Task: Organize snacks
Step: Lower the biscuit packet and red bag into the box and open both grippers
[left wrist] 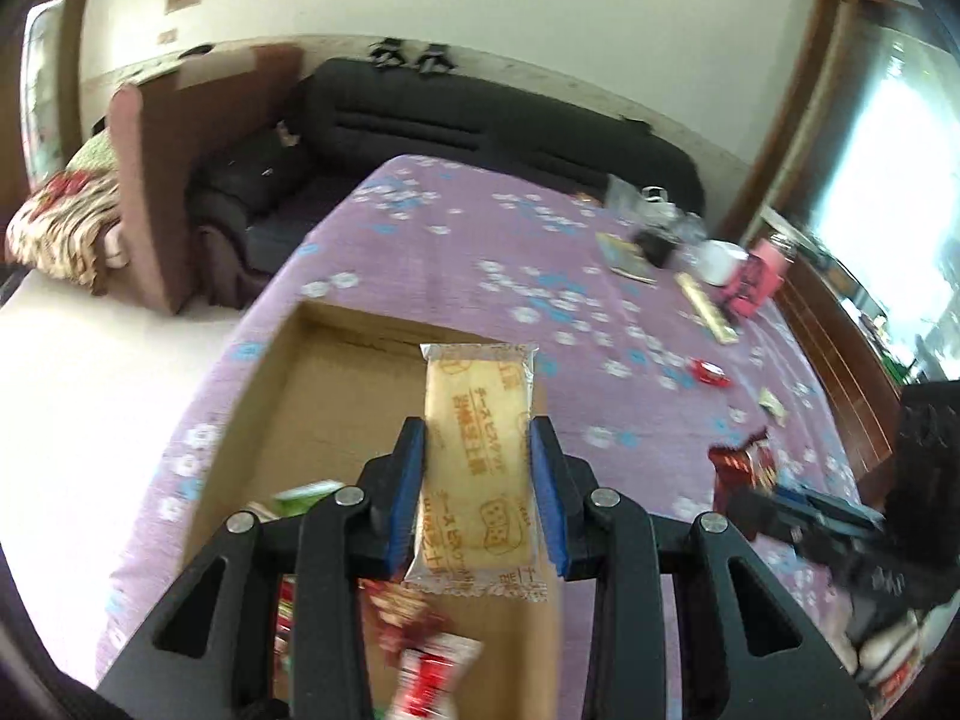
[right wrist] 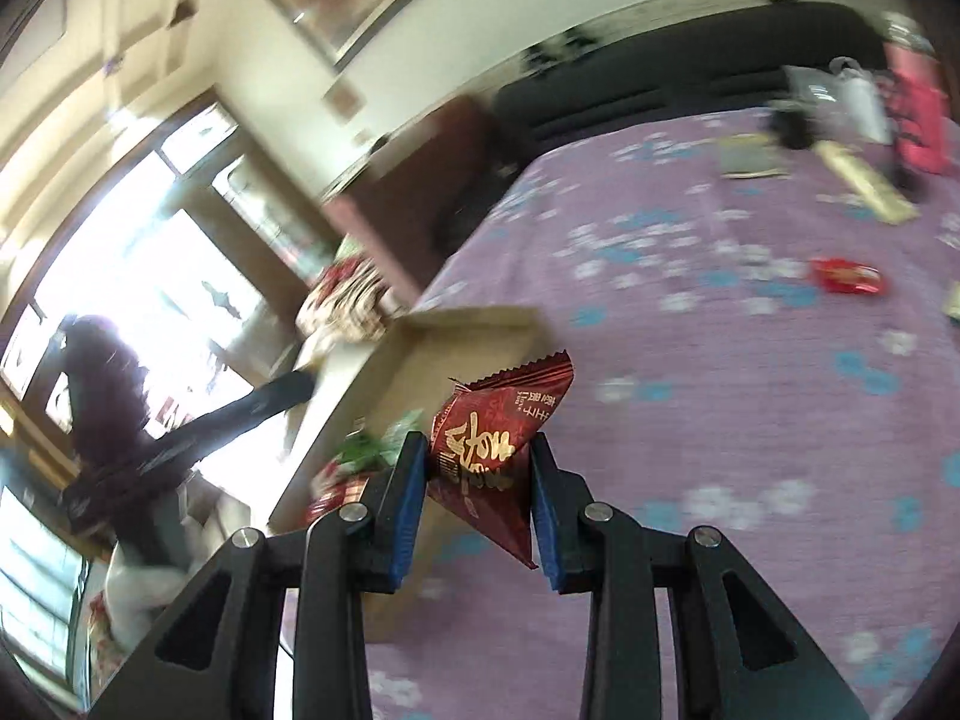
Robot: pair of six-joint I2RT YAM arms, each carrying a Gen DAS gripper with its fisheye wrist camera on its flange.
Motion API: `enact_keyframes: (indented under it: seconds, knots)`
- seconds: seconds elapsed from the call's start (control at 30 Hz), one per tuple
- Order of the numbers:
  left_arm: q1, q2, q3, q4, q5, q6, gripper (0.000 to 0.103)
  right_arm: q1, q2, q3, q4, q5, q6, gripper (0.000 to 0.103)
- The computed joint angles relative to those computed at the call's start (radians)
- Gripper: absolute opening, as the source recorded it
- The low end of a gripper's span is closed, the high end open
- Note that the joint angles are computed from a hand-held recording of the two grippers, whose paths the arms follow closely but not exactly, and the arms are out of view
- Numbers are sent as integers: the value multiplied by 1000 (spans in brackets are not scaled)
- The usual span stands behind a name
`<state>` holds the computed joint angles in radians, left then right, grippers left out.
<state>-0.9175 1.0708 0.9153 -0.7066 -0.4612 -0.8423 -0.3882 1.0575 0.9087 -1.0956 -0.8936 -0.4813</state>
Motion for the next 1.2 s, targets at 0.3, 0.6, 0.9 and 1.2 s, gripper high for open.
enact_keyframes:
  seconds: [0.3,0.6,0.9,1.2]
  knots:
    - [307,33,-141,158,223,166,36,519,41,-59,393,314,455,32]
    - [396,120,-177,240,285,219,36,623,220,-54,530,457,517,32]
    - [343,145,-149,206,194,207,47,677,296,-57,578,501,549,32]
    - [197,84,-128,130,25,123,69,680,201,-84,587,497,543,38]
